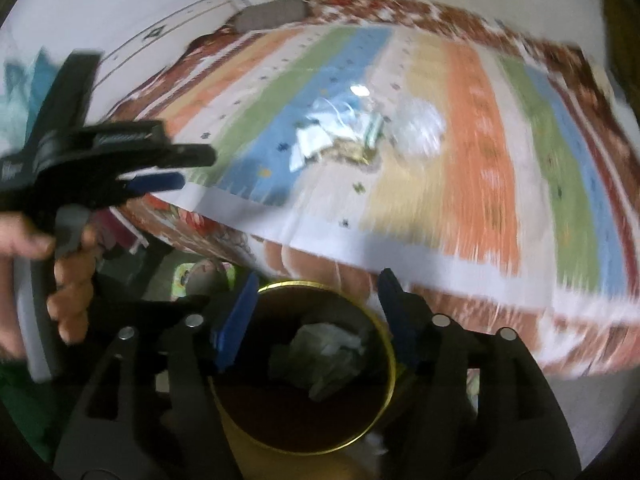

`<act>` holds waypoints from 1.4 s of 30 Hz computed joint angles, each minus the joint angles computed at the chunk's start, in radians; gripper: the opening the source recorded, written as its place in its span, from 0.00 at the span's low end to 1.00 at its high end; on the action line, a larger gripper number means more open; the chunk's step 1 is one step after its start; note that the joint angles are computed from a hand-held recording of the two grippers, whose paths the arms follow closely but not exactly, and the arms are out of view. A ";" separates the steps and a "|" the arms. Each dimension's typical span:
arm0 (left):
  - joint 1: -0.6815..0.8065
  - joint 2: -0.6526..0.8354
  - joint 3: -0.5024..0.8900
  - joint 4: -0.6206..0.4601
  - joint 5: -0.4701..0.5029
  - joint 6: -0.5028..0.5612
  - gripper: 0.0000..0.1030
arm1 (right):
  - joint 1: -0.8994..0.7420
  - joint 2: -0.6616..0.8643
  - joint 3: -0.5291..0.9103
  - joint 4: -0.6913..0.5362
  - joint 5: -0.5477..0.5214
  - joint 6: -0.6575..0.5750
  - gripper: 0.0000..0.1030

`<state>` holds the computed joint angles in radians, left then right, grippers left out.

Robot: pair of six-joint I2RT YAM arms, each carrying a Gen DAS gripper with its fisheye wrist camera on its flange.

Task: Collect trash
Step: 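Move both open tools from the bin back toward the trash on the sheet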

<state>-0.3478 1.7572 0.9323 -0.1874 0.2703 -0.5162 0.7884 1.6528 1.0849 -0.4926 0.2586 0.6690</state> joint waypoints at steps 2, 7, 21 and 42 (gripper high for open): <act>0.009 0.022 0.017 0.002 0.017 -0.012 0.57 | -0.022 0.036 0.028 -0.004 -0.015 -0.029 0.60; 0.005 0.058 0.049 -0.008 0.046 -0.008 0.57 | -0.039 0.084 0.067 0.008 -0.025 -0.076 0.65; 0.060 0.291 0.305 -0.064 0.111 -0.017 0.60 | -0.124 0.201 0.138 0.088 -0.054 -0.191 0.73; 0.063 0.550 0.600 -0.148 0.079 0.006 0.60 | -0.246 0.486 0.341 0.150 -0.073 -0.402 0.76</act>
